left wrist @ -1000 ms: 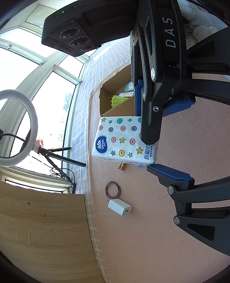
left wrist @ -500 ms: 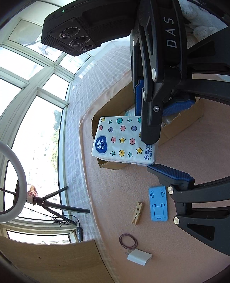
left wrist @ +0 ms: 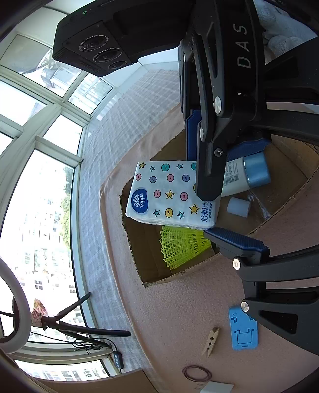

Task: Organize objects
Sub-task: 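Lower the tissue pack into the box and open the right tool, then withdraw the right tool while the left tool moves to the wooden clothespin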

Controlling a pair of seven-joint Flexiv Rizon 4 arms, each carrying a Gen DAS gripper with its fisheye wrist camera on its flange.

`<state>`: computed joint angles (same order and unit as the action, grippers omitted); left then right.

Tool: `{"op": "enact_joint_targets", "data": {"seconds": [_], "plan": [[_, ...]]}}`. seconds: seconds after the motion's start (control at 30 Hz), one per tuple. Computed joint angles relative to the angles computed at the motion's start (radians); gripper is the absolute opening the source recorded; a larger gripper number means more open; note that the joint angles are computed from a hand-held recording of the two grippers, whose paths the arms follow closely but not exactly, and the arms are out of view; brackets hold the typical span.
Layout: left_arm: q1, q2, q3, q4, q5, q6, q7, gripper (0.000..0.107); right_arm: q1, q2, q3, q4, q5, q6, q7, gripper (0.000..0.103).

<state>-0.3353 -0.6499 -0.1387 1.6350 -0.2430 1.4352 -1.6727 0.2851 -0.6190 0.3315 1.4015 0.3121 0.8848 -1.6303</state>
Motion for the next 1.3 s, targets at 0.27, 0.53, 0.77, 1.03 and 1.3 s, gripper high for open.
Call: {"op": "enact_joint_targets", "data": {"seconds": [0.27,0.53,0.77,1.03,1.3], "plan": [[-0.001,-0.04,-0.009,-0.063,-0.005,-0.029,0.016,0.071,0.02,-0.009,-0.035,0.004,-0.049,0.031,0.028,0.063],[-0.014,-0.028,0.018,-0.048,0.015,-0.027,-0.001,0.076,0.037,-0.011,-0.054,0.036,-0.137,0.092,0.111,0.069],[0.015,0.002,-0.006,0.006,0.005,0.001,0.01,0.076,0.029,-0.013,-0.035,0.042,-0.143,0.1,0.118,0.069],[0.047,0.071,-0.01,0.13,-0.013,0.052,0.0,0.076,0.019,-0.009,-0.01,0.051,-0.119,0.132,0.097,0.069],[0.081,0.152,0.051,0.274,-0.023,0.087,-0.071,0.075,0.016,-0.014,0.023,0.042,-0.07,0.143,0.075,0.069]]}}
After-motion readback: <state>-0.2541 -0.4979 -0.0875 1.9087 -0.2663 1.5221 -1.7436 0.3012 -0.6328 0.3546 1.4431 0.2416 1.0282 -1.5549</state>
